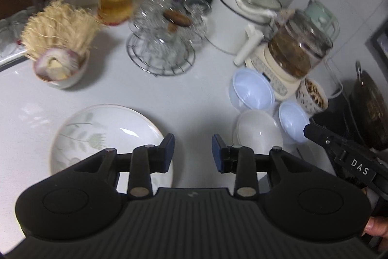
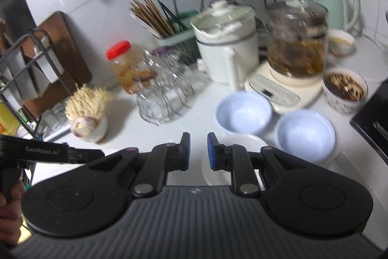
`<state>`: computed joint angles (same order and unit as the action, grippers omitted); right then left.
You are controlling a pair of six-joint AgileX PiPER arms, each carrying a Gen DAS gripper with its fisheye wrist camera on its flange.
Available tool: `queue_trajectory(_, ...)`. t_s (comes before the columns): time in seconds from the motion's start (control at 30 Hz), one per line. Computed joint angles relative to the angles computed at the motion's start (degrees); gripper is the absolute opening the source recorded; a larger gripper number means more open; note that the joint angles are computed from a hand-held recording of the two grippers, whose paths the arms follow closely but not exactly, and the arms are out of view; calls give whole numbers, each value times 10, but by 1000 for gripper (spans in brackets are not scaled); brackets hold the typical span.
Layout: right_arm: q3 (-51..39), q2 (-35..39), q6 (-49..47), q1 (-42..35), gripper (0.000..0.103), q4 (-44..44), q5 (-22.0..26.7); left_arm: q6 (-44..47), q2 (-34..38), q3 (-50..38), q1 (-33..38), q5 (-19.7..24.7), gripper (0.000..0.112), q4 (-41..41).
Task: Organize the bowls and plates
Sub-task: 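Open both grippers and move them toward the white bowl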
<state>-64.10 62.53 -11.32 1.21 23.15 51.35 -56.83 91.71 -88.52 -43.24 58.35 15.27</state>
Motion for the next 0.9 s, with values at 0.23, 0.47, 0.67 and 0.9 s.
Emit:
queue_trajectory(0.23,24,5,-81,-89,40,51,29,47,89,-79,-5,11,48,-18)
queue_trajectory(0.47,41,27,-156,-132,41,90,43,114,150,-128,7,11,54,-87)
queue_trajectory(0.67,59,55,-162,-138,41,79,19,104,189,-138,15,-14,54,-112)
queue_trajectory(0.9,55,108,-181,-152,41,78,2,67,280,-236,12,-24,54,-120)
